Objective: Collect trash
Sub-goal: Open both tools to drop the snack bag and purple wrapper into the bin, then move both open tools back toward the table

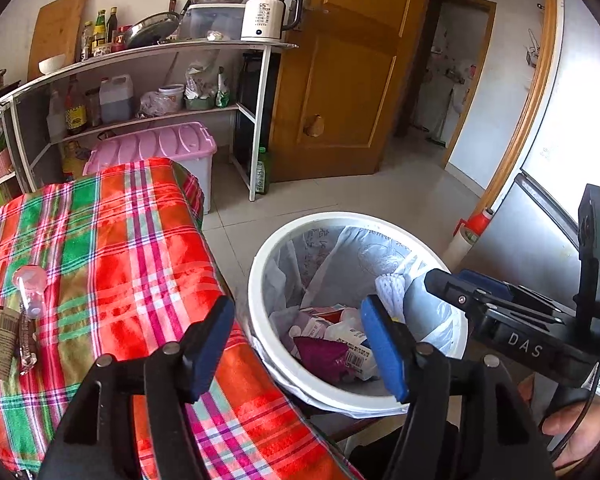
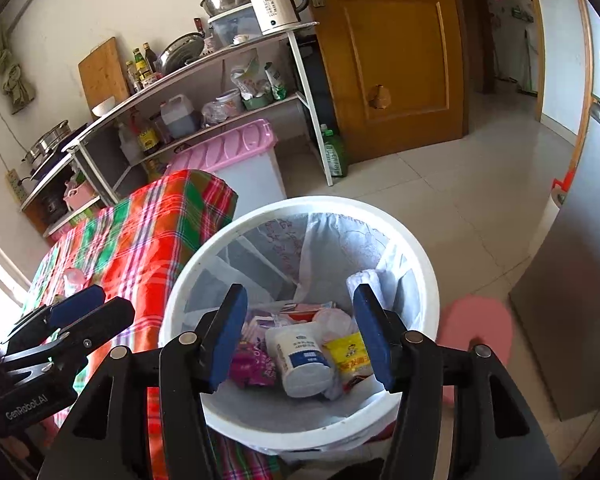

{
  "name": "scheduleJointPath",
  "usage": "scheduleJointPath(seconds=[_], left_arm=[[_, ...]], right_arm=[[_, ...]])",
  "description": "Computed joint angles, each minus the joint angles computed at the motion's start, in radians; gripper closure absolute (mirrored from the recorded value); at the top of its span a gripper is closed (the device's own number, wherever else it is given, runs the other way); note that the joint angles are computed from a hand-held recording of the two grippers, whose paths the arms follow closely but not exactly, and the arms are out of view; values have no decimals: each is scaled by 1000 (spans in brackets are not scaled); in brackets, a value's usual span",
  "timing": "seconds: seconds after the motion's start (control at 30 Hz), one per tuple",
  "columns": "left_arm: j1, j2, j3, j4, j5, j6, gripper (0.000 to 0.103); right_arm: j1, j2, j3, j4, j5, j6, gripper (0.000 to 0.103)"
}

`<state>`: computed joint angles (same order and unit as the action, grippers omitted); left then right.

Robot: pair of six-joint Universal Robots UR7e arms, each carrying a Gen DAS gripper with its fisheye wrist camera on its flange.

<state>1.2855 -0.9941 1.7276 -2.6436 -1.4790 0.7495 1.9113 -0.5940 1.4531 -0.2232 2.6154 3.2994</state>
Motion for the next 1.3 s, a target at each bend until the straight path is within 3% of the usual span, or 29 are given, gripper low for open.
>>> scheduleJointPath(seconds=[0.23, 0.63, 1.03, 1.3], left_arm=[[38, -30, -30, -4, 6, -6, 34], [133, -22, -169, -25, 39, -59, 33], [210, 30, -352, -2, 102, -74, 33], [242, 82, -458, 61, 125, -80, 33]], right_arm=[[37, 41, -71, 24, -15, -38, 47], [68, 220, -357, 197, -108, -105, 46], [80, 426, -722, 409, -186, -157, 46], [68, 627, -1125, 639, -229, -195, 46]])
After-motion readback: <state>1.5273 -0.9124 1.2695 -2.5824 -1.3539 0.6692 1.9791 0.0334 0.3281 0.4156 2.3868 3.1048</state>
